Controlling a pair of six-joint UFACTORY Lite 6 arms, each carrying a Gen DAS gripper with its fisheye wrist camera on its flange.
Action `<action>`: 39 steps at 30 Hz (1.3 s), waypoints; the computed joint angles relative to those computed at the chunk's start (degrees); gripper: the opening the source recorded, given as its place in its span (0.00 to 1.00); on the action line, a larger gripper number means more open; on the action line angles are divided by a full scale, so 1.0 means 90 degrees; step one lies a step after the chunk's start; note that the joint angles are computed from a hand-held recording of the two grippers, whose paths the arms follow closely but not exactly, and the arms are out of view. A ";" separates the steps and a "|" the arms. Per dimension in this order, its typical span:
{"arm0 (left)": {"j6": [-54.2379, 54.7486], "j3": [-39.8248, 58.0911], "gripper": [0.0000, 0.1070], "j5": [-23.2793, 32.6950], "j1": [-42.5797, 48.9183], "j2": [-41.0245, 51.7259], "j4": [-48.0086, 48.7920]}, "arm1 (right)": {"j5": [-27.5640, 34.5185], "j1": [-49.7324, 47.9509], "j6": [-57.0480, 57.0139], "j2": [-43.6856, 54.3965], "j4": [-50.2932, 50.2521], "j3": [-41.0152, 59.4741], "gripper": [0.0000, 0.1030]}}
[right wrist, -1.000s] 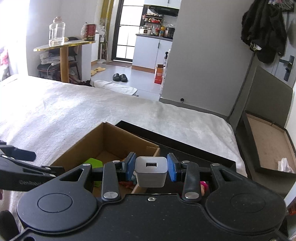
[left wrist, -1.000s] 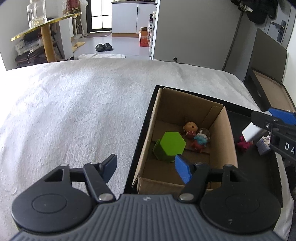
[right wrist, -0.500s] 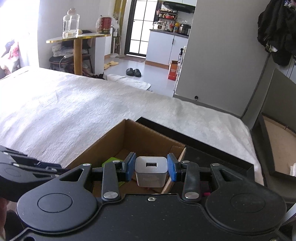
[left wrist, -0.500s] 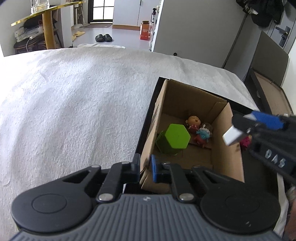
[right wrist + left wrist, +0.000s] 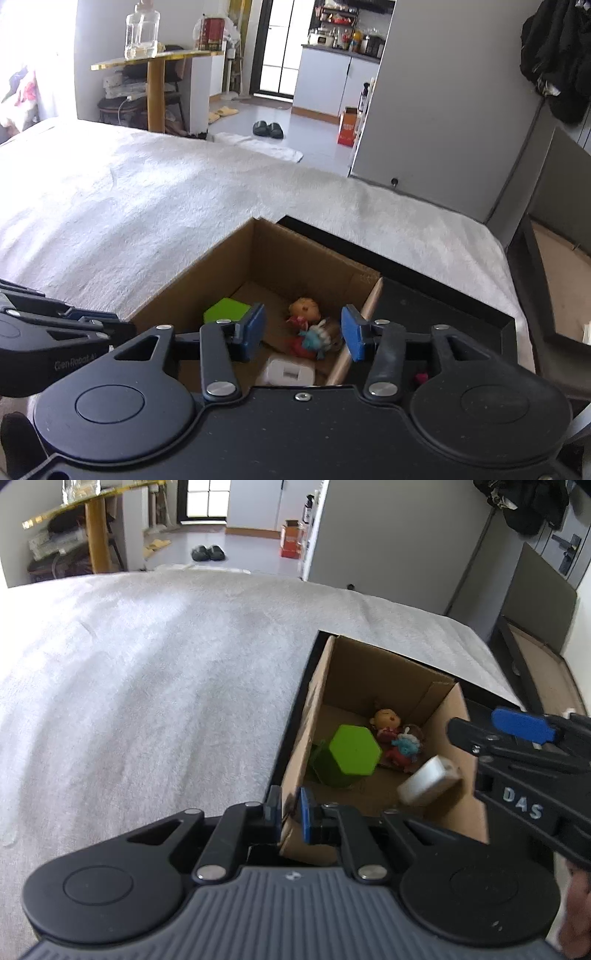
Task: Organize rigid objects
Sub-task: 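Lower the charger into the box and open the right gripper, then move the right gripper to the lavender cat-face cube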
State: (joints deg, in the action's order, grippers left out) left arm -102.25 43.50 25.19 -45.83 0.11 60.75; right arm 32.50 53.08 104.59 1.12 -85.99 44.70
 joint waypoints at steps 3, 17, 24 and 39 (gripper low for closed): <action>-0.0027 0.0013 0.09 -0.0117 0.0066 0.0038 -0.0029 | -0.0013 -0.0055 0.0022 -0.0126 0.0008 -0.0135 0.45; 0.0402 0.0597 0.16 0.0605 -0.0315 0.0130 -0.0412 | -0.0170 -0.0584 0.0656 -0.1300 -0.0320 -0.1345 0.56; 0.0563 0.1254 0.42 0.0956 -0.0831 0.0789 -0.0376 | -0.0298 -0.0924 0.0695 -0.1932 -0.0452 -0.1987 0.62; 0.0938 0.2657 0.53 0.1550 -0.1316 0.2242 -0.0244 | -0.1118 -0.2523 0.1774 -0.2644 -0.2240 -0.2981 0.67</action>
State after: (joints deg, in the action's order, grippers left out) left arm -93.81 67.41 39.14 -57.68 20.28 58.55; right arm 22.44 30.37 120.56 -22.68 -106.14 17.87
